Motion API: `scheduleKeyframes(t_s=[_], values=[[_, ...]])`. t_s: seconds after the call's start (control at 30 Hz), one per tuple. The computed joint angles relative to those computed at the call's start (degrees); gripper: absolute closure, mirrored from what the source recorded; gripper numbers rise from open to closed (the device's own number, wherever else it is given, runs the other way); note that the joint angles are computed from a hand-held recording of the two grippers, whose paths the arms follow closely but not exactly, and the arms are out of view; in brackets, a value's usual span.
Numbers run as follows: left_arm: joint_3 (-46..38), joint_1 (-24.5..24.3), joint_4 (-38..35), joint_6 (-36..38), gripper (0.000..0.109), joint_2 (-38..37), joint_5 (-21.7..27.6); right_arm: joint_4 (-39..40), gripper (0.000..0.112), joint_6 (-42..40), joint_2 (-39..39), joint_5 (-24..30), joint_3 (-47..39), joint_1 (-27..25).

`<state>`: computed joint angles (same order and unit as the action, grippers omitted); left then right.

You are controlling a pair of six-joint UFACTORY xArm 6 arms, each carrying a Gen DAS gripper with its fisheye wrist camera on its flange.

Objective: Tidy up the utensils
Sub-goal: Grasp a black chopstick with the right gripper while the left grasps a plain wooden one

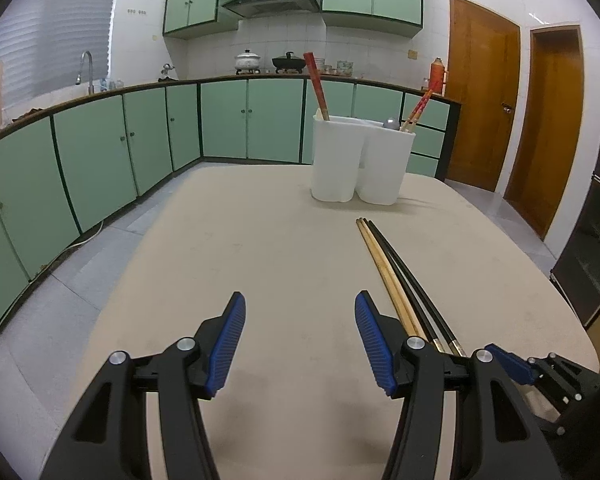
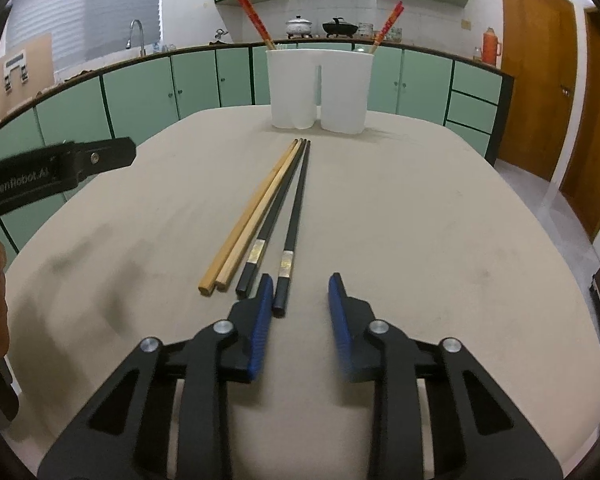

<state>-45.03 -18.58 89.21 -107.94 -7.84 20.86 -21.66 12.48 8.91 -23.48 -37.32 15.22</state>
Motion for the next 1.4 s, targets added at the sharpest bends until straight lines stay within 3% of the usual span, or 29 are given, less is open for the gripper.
scheduleKeyframes(t_s=[0.2, 0.33, 0.5, 0.63, 1.13, 1.4], values=[[-0.2, -0.4, -0.3, -0.2, 0.052, 0.3, -0.3, 3.3, 0.105, -4.3, 0.5, -0.3, -0.2, 1.4], [-0.8, -1.0, -1.3, 0.0, 0.052, 1.2, -0.6, 2.8, 0.106, -3.8, 0.4, 0.1, -0.3, 1.2], [-1.4, -2.3, -2.4, 0.1, 0.052, 2.4, 0.1, 12.6, 0.106, -8.6, 0.4, 1.4, -1.1, 1.3], [-1.9, -3.6, -3.7, -0.3, 0.052, 3.5, 1.4, 15.8, 0.106, -8.7, 1.0, 1.2, -2.0, -0.6], [-5.7, -6.7, -12.5, 5.3, 0.058, 10.6, -0.4, 0.1, 0.106, 5.6, 2.3, -0.1, -3.6, -7.8], [-7.4, -8.1, -16.4, 9.5, 0.059, 12.3, 2.7, -4.4, 0.106, 9.1, 2.4, 0.1, -3.9, -8.7]])
